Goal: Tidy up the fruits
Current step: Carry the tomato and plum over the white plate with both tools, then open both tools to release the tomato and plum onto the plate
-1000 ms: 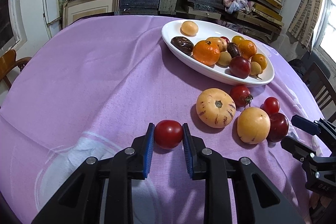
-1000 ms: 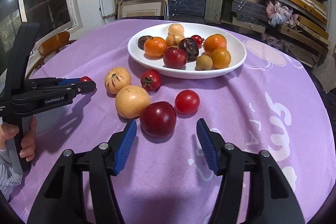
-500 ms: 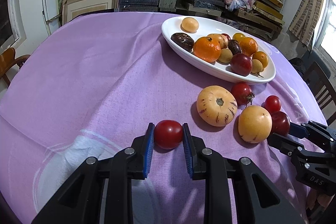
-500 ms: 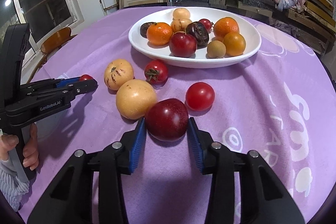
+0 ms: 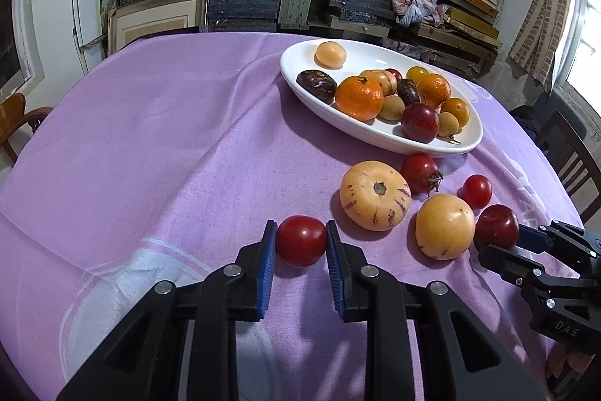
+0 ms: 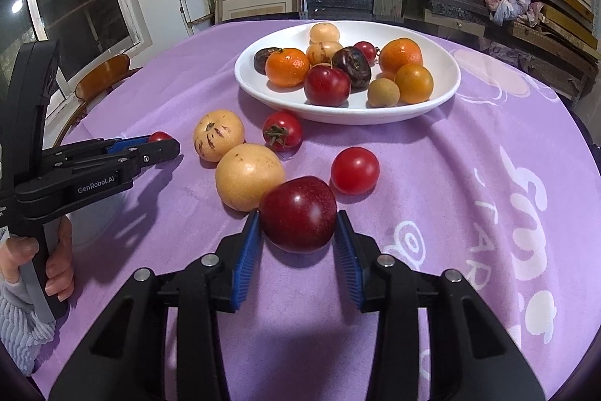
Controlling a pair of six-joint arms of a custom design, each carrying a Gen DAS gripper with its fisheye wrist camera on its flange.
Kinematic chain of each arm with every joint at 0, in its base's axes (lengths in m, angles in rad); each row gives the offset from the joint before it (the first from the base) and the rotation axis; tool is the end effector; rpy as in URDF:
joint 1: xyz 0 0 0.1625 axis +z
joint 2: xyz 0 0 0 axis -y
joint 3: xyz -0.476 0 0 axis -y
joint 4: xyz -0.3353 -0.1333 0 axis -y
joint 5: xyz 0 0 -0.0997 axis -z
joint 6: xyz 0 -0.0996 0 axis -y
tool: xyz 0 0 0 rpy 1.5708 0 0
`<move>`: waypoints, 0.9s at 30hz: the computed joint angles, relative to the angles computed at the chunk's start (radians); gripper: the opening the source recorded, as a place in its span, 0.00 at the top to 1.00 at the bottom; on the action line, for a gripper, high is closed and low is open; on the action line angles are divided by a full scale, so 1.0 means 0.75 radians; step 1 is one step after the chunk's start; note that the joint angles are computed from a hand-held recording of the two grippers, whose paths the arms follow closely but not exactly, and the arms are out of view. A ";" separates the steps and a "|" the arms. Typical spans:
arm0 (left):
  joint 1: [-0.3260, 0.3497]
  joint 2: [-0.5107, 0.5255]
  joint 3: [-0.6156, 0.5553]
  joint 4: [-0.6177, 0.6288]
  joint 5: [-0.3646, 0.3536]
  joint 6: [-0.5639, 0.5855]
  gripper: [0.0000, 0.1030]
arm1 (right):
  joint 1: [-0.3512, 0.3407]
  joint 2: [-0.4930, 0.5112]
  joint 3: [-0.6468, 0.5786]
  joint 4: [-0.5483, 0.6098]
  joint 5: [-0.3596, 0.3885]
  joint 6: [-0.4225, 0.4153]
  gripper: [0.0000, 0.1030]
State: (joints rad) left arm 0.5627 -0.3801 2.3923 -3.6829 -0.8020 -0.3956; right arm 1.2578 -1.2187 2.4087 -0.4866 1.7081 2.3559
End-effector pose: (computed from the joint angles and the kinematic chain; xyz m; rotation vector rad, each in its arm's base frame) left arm -0.2346 -0.3874 -0.0253 0.7091 2.4113 -0.7522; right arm 0.0216 -0.3218 0.1582 0.4952 -2.3876 0.8751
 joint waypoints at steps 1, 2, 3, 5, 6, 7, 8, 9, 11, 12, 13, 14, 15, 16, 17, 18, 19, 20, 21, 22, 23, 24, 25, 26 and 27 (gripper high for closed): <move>-0.016 0.011 0.006 -0.024 0.019 0.010 0.75 | -0.006 -0.008 0.010 -0.009 -0.006 -0.004 0.61; -0.024 0.011 0.008 -0.033 0.021 0.015 0.75 | -0.011 -0.018 0.023 -0.024 -0.012 -0.007 0.61; -0.024 0.002 0.009 -0.039 0.009 0.016 0.75 | -0.012 -0.027 0.035 -0.043 -0.013 -0.009 0.61; -0.017 -0.030 -0.004 -0.032 -0.013 0.017 0.75 | -0.015 -0.069 0.054 -0.054 -0.043 0.002 0.61; -0.015 -0.042 -0.017 -0.018 -0.008 0.031 0.75 | -0.013 -0.106 0.051 -0.035 -0.068 0.016 0.61; -0.015 -0.056 -0.042 0.012 0.009 0.053 0.75 | -0.001 -0.135 0.045 -0.021 -0.070 0.023 0.61; -0.011 -0.073 -0.077 0.055 0.025 0.078 0.75 | 0.027 -0.159 0.026 -0.002 -0.051 0.030 0.61; -0.005 -0.086 -0.107 0.093 0.031 0.096 0.75 | 0.057 -0.172 -0.001 0.018 -0.024 0.038 0.62; 0.021 -0.119 -0.209 0.200 0.030 0.152 0.75 | 0.122 -0.179 -0.079 0.074 0.043 0.064 0.62; 0.032 -0.127 -0.256 0.241 0.034 0.171 0.75 | 0.150 -0.173 -0.116 0.100 0.071 0.075 0.62; 0.046 -0.131 -0.316 0.290 0.037 0.193 0.75 | 0.176 -0.159 -0.154 0.121 0.099 0.082 0.62; 0.062 -0.130 -0.378 0.334 0.034 0.211 0.75 | 0.201 -0.140 -0.193 0.141 0.126 0.086 0.62; 0.080 -0.125 -0.444 0.390 0.029 0.227 0.75 | 0.222 -0.121 -0.228 0.161 0.147 0.091 0.62; 0.096 -0.118 -0.501 0.437 0.030 0.239 0.75 | 0.235 -0.098 -0.261 0.172 0.162 0.094 0.62; 0.111 -0.102 -0.561 0.481 0.039 0.247 0.75 | 0.241 -0.076 -0.288 0.176 0.174 0.096 0.62; 0.128 -0.090 -0.612 0.522 0.038 0.259 0.75 | 0.248 -0.054 -0.326 0.191 0.187 0.102 0.62; 0.146 -0.071 -0.672 0.571 0.036 0.267 0.75 | 0.245 -0.033 -0.352 0.197 0.190 0.108 0.62; 0.163 -0.049 -0.733 0.625 0.036 0.269 0.75 | 0.239 -0.012 -0.383 0.211 0.190 0.114 0.62; 0.176 -0.031 -0.781 0.667 0.035 0.271 0.75 | 0.233 0.011 -0.417 0.225 0.196 0.116 0.62; 0.193 -0.010 -0.832 0.710 0.030 0.276 0.75 | 0.228 0.027 -0.441 0.230 0.204 0.112 0.62; 0.206 0.011 -0.874 0.743 0.032 0.281 0.75 | 0.222 0.041 -0.462 0.230 0.212 0.106 0.62; 0.219 0.032 -0.914 0.769 0.032 0.286 0.75 | 0.216 0.052 -0.475 0.229 0.212 0.101 0.62; 0.230 0.047 -0.944 0.794 0.023 0.289 0.75 | 0.204 0.060 -0.490 0.235 0.206 0.095 0.61; 0.241 0.059 -0.969 0.816 0.013 0.292 0.75 | 0.194 0.068 -0.507 0.248 0.199 0.097 0.61; 0.251 0.069 -0.993 0.838 0.004 0.293 0.75 | 0.179 0.075 -0.518 0.256 0.186 0.100 0.61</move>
